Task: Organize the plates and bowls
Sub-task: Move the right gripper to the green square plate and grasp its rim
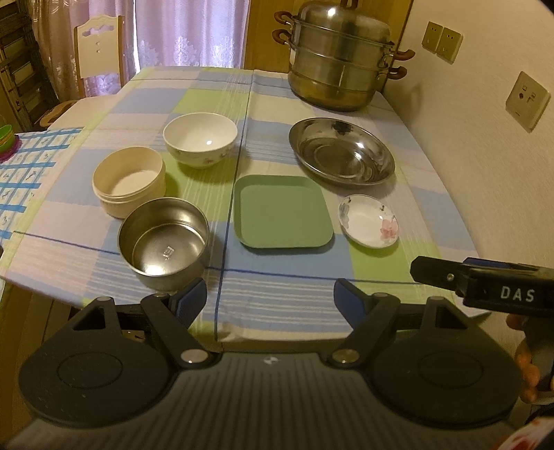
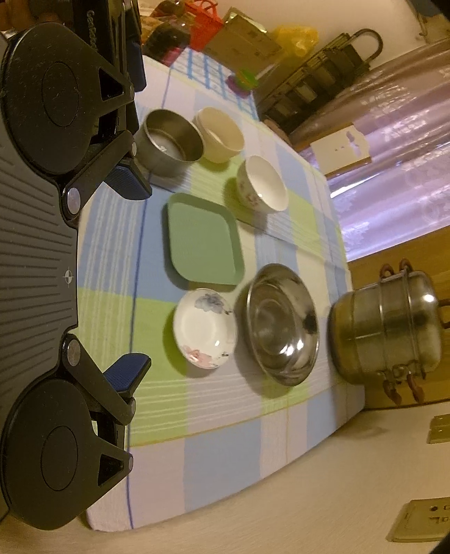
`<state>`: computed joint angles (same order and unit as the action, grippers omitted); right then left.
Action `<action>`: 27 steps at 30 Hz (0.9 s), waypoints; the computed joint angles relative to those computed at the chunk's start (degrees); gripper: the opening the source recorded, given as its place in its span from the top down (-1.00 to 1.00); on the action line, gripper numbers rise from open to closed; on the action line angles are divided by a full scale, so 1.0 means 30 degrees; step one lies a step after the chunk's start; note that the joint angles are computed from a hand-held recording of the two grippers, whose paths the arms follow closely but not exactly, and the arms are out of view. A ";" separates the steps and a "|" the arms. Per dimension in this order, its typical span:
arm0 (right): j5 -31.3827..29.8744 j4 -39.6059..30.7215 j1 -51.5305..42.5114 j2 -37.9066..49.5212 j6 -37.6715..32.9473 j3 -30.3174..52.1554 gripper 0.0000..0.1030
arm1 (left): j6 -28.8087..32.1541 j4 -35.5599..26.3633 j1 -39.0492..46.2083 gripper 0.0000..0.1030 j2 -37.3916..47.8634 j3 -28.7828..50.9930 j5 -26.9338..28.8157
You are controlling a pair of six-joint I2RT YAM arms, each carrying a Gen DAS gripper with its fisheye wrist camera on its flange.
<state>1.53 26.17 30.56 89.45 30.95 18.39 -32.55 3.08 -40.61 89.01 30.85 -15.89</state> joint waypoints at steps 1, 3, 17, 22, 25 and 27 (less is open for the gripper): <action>-0.0203 0.0052 -0.0164 0.0175 0.0050 0.0098 -0.85 | 0.0243 0.0213 0.0254 -0.46 0.0201 0.0105 0.0250; -0.0842 0.0017 -0.0607 0.0783 0.0159 0.0501 -0.85 | 0.0630 0.0543 0.0757 -0.45 0.0597 0.0363 0.0759; -0.3402 0.2621 -0.2437 0.5027 0.2101 0.2617 -0.78 | 0.5192 0.1719 0.4365 -0.30 0.5546 0.4389 0.4136; -0.3763 0.1973 -0.2241 0.6589 0.2533 0.4432 -0.46 | 0.6432 0.1063 0.5265 -0.18 0.7508 0.6293 0.5027; -0.3746 0.1538 -0.2070 0.7698 0.2714 0.5627 -0.38 | 0.7027 0.0640 0.5752 -0.13 0.8600 0.7392 0.5558; -0.3343 0.1207 -0.1878 0.8419 0.2774 0.6404 -0.32 | 0.7437 0.0314 0.6079 -0.11 0.9321 0.8149 0.5876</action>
